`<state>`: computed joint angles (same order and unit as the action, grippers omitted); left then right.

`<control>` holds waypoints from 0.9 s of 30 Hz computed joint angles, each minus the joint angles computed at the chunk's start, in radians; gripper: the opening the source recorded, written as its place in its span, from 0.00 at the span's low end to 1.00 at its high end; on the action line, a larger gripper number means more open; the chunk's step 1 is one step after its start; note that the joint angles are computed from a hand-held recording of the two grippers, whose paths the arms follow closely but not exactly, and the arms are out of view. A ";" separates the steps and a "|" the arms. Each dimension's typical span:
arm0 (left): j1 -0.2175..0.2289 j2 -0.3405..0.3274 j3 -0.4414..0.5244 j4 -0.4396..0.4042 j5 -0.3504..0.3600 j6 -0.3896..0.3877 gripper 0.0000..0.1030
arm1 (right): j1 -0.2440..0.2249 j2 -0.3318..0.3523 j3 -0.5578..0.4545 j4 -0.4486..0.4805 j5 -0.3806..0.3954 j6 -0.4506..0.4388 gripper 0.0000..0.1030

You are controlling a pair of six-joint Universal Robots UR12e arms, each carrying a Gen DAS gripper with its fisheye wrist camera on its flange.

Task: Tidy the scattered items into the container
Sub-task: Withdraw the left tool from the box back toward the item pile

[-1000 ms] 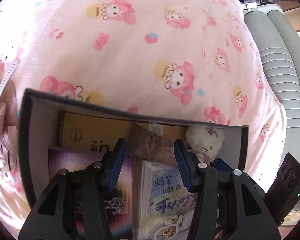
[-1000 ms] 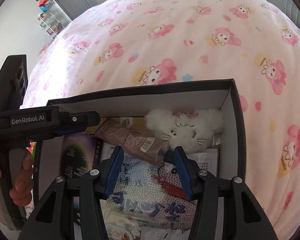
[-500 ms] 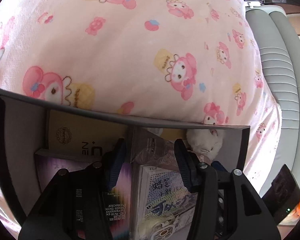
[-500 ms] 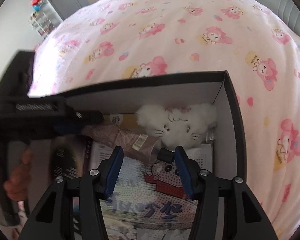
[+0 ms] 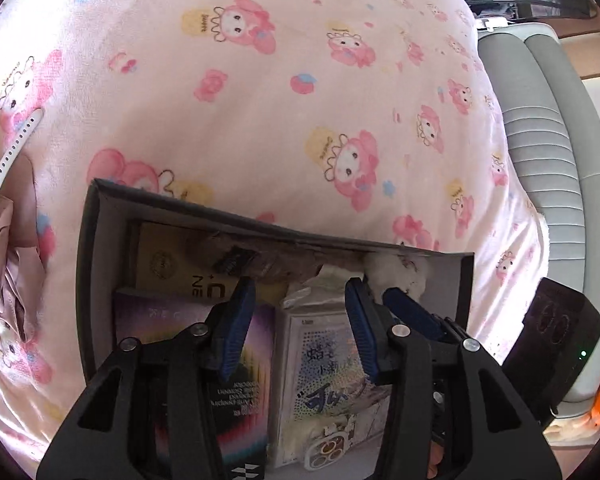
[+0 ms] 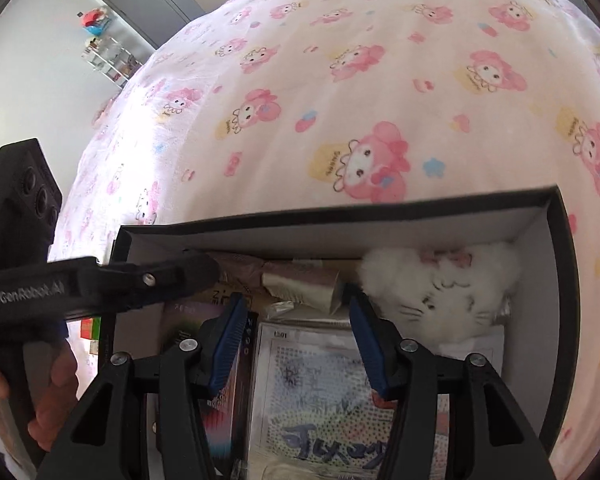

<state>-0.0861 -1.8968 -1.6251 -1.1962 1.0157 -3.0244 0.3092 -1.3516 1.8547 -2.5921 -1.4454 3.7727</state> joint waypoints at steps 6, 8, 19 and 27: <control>0.010 0.007 -0.011 0.046 -0.013 -0.038 0.43 | 0.003 -0.009 0.009 -0.009 -0.040 0.015 0.49; 0.007 0.015 -0.021 0.080 0.004 -0.042 0.43 | 0.005 -0.007 0.007 -0.003 -0.062 0.019 0.49; -0.027 -0.002 -0.012 0.118 0.108 -0.035 0.43 | 0.010 0.023 -0.018 0.015 -0.087 -0.022 0.49; -0.024 0.033 -0.044 0.140 0.077 -0.030 0.44 | 0.018 -0.016 0.007 0.000 -0.116 -0.004 0.49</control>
